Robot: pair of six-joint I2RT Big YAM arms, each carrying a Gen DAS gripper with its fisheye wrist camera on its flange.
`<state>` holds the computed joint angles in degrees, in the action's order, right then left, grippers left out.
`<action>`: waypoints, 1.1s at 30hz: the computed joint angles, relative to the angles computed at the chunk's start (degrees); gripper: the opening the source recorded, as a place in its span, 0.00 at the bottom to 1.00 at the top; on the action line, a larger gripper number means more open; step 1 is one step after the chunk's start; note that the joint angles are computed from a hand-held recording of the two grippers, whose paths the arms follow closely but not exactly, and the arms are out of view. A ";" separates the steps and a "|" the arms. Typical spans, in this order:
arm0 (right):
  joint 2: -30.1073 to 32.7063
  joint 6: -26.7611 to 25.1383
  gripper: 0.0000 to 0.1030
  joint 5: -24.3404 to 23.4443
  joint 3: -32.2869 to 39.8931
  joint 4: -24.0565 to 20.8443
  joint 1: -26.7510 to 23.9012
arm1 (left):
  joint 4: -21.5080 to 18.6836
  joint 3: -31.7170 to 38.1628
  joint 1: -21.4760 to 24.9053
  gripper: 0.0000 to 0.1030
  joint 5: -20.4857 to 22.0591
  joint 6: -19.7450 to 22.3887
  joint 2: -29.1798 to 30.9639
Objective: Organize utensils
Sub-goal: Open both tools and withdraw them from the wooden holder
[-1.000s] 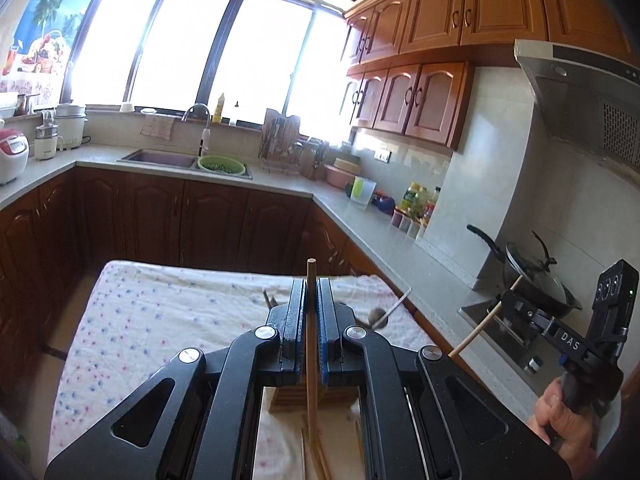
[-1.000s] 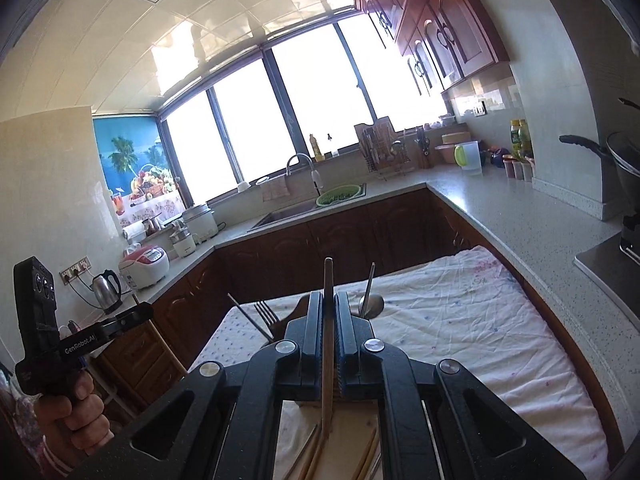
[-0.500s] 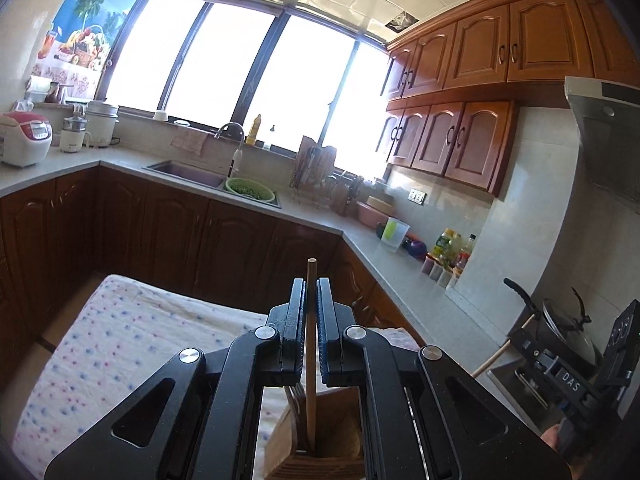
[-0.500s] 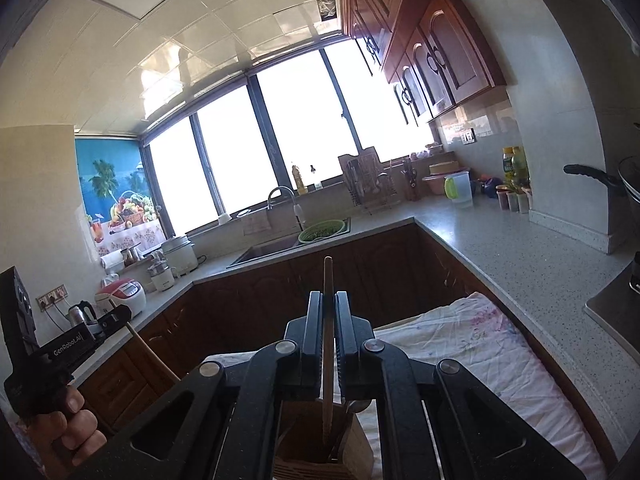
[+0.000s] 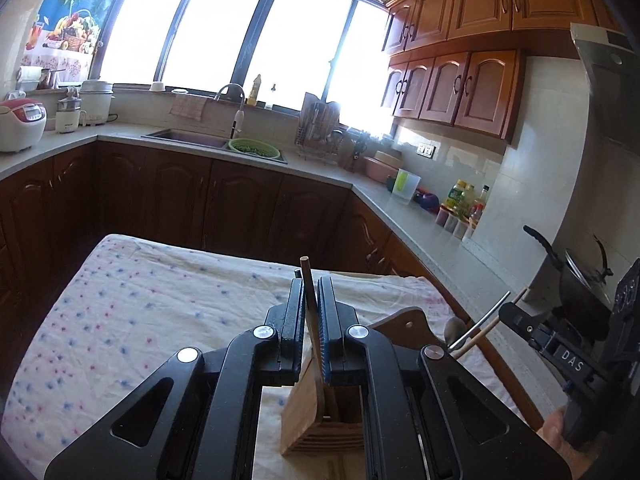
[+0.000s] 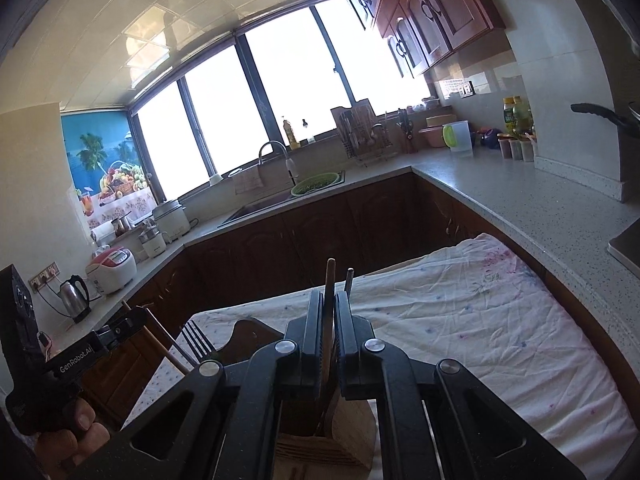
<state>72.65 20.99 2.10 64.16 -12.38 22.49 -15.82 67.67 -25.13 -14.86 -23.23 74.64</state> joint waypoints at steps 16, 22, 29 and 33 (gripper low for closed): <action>-0.53 1.66 0.23 -1.11 0.29 -0.60 -0.64 | -2.82 0.58 0.61 0.36 2.03 -1.13 -1.19; -3.99 3.42 0.75 -1.93 -2.08 2.51 -1.18 | -3.25 -1.60 -0.12 0.70 -0.16 -1.94 -4.48; -9.60 4.81 0.97 -0.86 -6.72 4.87 -1.04 | -5.26 -5.21 -1.32 0.76 -2.55 -2.81 -8.93; -12.66 5.85 0.98 -0.84 -9.95 4.20 -0.66 | -6.62 -7.83 -2.46 0.77 -3.22 -4.49 -11.32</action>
